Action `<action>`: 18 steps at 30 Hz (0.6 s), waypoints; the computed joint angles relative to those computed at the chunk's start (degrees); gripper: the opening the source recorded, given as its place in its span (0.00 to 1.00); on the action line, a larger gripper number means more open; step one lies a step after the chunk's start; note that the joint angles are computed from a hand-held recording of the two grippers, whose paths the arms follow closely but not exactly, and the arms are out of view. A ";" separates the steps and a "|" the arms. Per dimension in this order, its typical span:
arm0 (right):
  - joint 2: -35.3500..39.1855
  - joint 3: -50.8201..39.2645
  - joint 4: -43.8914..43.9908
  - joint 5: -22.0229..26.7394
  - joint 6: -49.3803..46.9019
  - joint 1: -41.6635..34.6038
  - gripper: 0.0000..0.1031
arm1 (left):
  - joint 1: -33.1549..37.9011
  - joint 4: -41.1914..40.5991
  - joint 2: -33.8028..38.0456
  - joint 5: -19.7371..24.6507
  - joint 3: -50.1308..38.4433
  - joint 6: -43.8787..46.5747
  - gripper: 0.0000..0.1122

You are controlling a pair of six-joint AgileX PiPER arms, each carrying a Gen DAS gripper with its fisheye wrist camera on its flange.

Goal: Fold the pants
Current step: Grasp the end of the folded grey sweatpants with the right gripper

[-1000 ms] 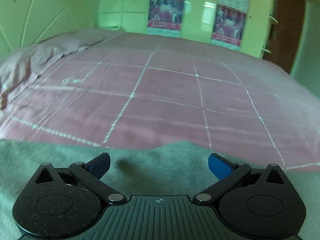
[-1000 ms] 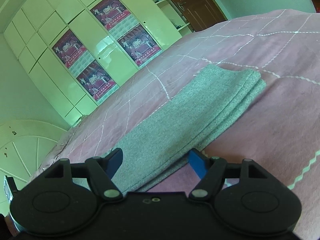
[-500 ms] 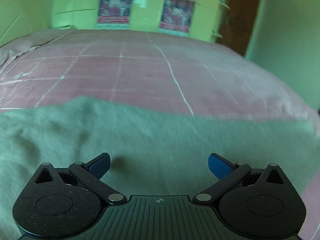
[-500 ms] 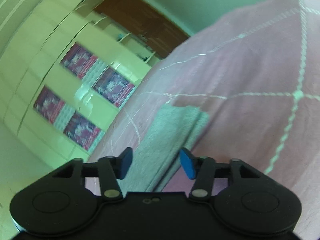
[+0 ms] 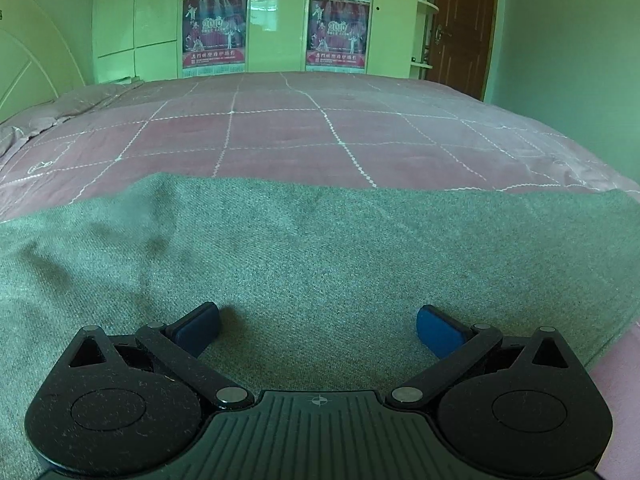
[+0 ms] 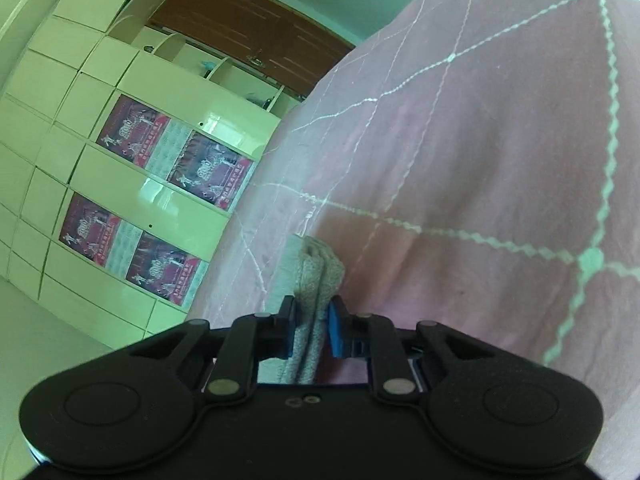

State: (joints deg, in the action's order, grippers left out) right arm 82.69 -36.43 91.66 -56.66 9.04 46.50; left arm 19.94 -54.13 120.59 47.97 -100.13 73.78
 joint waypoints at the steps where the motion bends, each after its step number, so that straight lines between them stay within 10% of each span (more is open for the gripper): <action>1: 0.43 1.16 0.49 2.45 1.90 -1.07 0.05 | 0.01 -0.20 0.10 -0.13 0.03 0.26 0.92; 11: 3.33 5.28 -5.58 -3.94 11.21 3.32 0.10 | -5.39 -4.56 -11.07 -0.96 14.48 -3.48 0.92; 18: 2.87 5.47 -4.99 -4.37 10.68 3.83 0.11 | -10.82 -4.72 -15.13 -9.34 22.94 1.40 0.92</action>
State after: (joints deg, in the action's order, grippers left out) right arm 85.55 -30.96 86.66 -61.03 19.72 50.33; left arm 9.12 -58.85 105.46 38.63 -77.19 75.18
